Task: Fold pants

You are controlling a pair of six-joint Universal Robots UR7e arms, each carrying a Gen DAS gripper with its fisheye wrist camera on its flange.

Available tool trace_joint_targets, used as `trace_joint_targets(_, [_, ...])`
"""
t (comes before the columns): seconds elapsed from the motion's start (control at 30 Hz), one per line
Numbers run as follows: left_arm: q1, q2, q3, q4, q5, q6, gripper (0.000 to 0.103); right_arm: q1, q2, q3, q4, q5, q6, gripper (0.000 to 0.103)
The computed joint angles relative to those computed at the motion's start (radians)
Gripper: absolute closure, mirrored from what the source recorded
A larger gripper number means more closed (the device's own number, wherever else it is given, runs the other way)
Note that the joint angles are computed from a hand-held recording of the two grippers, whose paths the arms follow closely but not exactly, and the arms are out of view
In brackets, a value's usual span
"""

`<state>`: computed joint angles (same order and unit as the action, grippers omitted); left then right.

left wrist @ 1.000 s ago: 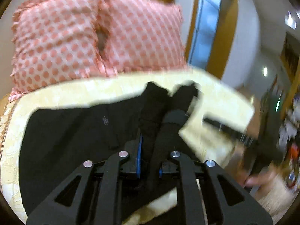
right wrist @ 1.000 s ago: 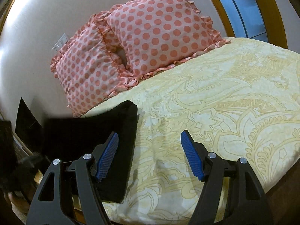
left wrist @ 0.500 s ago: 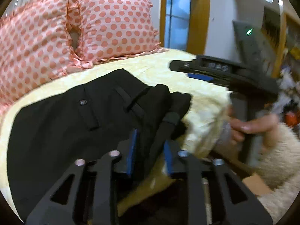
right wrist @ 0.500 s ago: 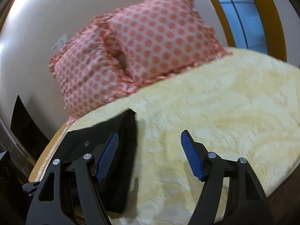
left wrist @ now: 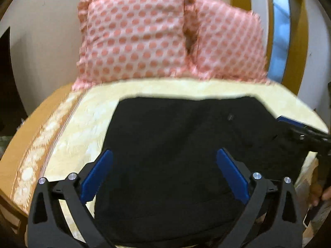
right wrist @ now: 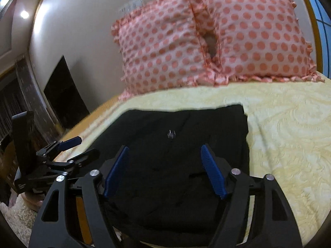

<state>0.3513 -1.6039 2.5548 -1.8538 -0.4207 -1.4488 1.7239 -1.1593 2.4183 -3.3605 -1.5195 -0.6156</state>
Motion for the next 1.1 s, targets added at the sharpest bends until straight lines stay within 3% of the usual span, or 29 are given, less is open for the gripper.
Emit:
trace_joint_targets(0.07, [0.019, -0.007, 0.022, -0.059, -0.065, 0.025, 0.002, -0.009, 0.007, -0.011, 0.053, -0.052, 0.009, 0.023])
trace_joint_targets(0.1, [0.006, -0.015, 0.049, -0.092, -0.081, 0.021, 0.002, -0.022, -0.001, -0.002, 0.051, -0.033, -0.02, 0.023])
trace_joint_targets(0.2, [-0.013, -0.019, 0.079, -0.085, -0.038, 0.034, 0.002, -0.017, -0.035, -0.02, 0.143, -0.036, -0.019, 0.023])
trace_joint_targets(0.3, [-0.027, -0.055, 0.114, -0.138, -0.026, 0.061, 0.002, -0.046, -0.082, -0.07, 0.265, 0.052, 0.062, 0.023])
trace_joint_targets(0.37, [-0.029, -0.075, 0.136, -0.197, -0.018, 0.101, 0.002, -0.062, -0.087, -0.108, 0.285, 0.08, 0.129, 0.021])
trace_joint_targets(0.43, [-0.032, -0.077, 0.149, -0.229, -0.012, 0.125, 0.002, -0.065, -0.07, -0.165, 0.326, 0.063, 0.186, 0.021])
trace_joint_targets(0.57, [-0.028, -0.06, 0.144, -0.228, -0.002, 0.122, 0.002, -0.04, -0.003, -0.283, 0.445, -0.051, 0.263, 0.021])
trace_joint_targets(0.73, [-0.034, -0.063, 0.156, -0.248, 0.005, 0.138, 0.002, -0.042, 0.049, -0.352, 0.514, -0.074, 0.272, 0.021])
trace_joint_targets(0.93, [-0.03, -0.05, 0.167, -0.301, 0.018, 0.168, 0.002, -0.039, 0.069, -0.379, 0.544, -0.095, 0.243, 0.033])
trace_joint_targets(1.07, [-0.027, -0.035, 0.166, -0.31, 0.025, 0.168, 0.002, -0.069, 0.065, -0.38, 0.547, -0.037, 0.242, 0.038])
trace_joint_targets(1.1, [-0.027, -0.037, 0.166, -0.309, 0.024, 0.167, 0.002, -0.069, 0.069, -0.383, 0.541, -0.038, 0.243, 0.043])
